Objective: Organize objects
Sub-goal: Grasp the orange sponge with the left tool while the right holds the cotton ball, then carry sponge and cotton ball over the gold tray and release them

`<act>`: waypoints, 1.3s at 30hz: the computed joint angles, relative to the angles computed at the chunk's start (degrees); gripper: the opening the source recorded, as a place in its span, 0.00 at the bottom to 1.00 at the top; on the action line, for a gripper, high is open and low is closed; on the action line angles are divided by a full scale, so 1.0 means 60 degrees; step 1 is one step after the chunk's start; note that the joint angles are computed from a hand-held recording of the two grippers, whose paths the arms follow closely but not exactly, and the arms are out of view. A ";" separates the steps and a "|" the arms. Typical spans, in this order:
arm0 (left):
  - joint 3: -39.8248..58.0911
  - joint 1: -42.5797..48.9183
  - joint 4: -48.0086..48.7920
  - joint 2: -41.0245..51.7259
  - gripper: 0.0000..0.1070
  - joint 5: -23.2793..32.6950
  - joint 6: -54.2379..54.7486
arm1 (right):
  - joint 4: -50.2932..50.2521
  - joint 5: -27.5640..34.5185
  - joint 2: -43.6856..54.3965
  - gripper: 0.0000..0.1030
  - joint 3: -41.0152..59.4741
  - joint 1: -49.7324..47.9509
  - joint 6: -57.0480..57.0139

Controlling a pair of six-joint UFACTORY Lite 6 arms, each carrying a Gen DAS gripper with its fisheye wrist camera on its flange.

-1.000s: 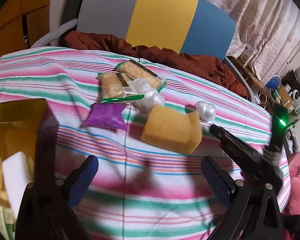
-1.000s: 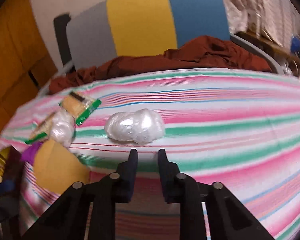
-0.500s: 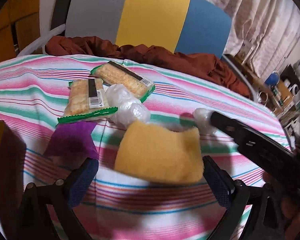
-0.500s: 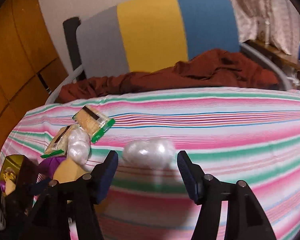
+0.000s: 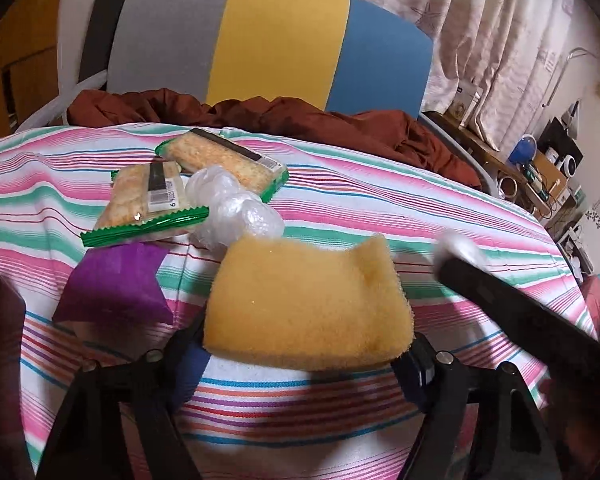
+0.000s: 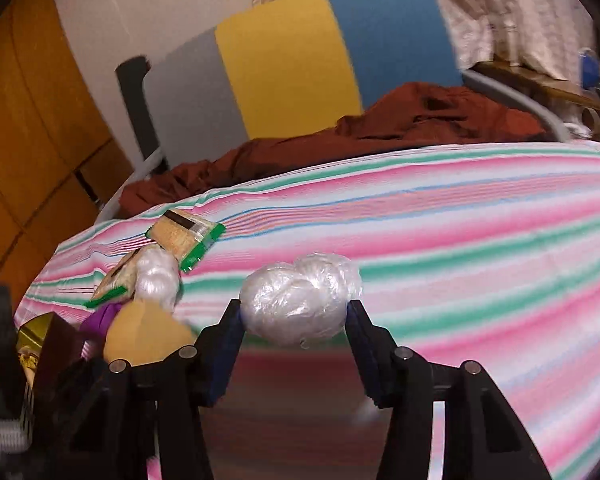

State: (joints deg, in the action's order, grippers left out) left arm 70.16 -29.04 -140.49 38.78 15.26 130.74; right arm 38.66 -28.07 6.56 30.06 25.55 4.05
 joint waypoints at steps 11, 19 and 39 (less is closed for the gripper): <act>-0.2605 -0.0364 -0.2651 -0.1870 0.70 0.0392 0.2697 | 0.6778 -0.2744 -0.3073 0.50 -0.3454 0.6044 0.0825; -0.5883 -0.0239 -0.1248 -0.4871 0.70 0.1110 0.1355 | 0.9036 -0.3420 -0.3065 0.50 -0.3038 0.8091 0.0295; -0.6294 0.7439 0.9552 -0.7671 0.70 0.3960 -0.6785 | 0.9164 -0.3000 0.0710 0.50 0.2736 0.8799 -0.3037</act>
